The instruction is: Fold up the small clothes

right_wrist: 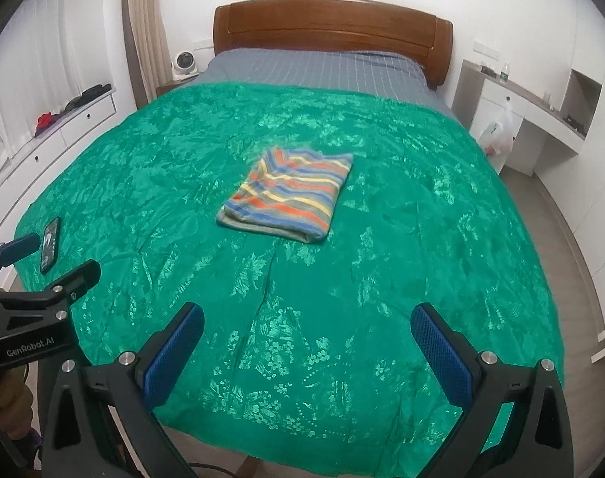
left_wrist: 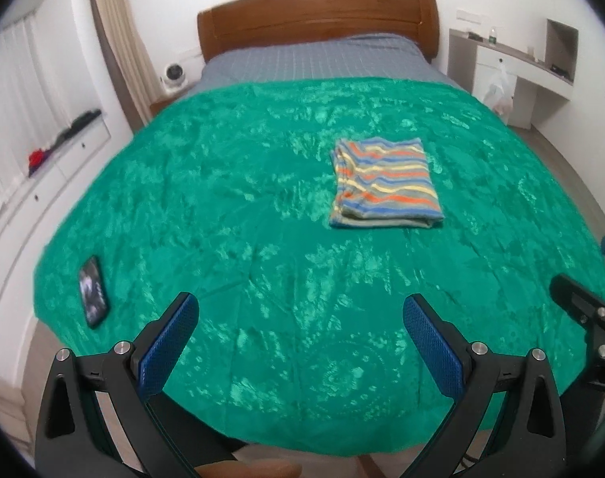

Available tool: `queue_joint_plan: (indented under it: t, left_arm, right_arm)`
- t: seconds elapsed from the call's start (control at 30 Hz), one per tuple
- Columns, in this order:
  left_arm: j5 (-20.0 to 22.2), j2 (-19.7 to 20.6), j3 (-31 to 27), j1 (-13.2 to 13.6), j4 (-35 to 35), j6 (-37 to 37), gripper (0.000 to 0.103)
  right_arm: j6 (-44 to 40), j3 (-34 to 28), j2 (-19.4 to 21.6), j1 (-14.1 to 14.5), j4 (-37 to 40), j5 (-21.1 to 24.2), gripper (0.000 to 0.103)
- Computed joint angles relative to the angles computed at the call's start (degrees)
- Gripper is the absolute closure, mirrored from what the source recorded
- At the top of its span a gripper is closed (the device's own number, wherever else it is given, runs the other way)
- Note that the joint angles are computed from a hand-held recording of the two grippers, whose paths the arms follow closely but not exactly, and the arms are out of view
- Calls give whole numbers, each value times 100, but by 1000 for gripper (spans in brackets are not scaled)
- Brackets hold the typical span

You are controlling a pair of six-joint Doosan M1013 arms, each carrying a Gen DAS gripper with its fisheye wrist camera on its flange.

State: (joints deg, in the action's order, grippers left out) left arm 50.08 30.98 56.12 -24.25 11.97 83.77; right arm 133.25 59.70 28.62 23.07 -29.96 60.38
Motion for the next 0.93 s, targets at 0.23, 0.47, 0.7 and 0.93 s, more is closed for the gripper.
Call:
queue_joint_plan:
  t: [0.23,0.47,0.7,0.93]
  left_arm:
    - [-174,-86,35,77,-573,484,0]
    - [-42,-61,-27,-29,-279,500,0]
    - [-226,-141,94,46,-701,637,0]
    - [-546,-215,234,29,-626,490,0]
  right_arm:
    - [117,-39,-22,54,-322,231,1]
    - [-10,-43,-17,83,-204,287,1]
    - [19,2,-32,106,-253,338,1]
    - [-15,27,-40,83,-197,292,1]
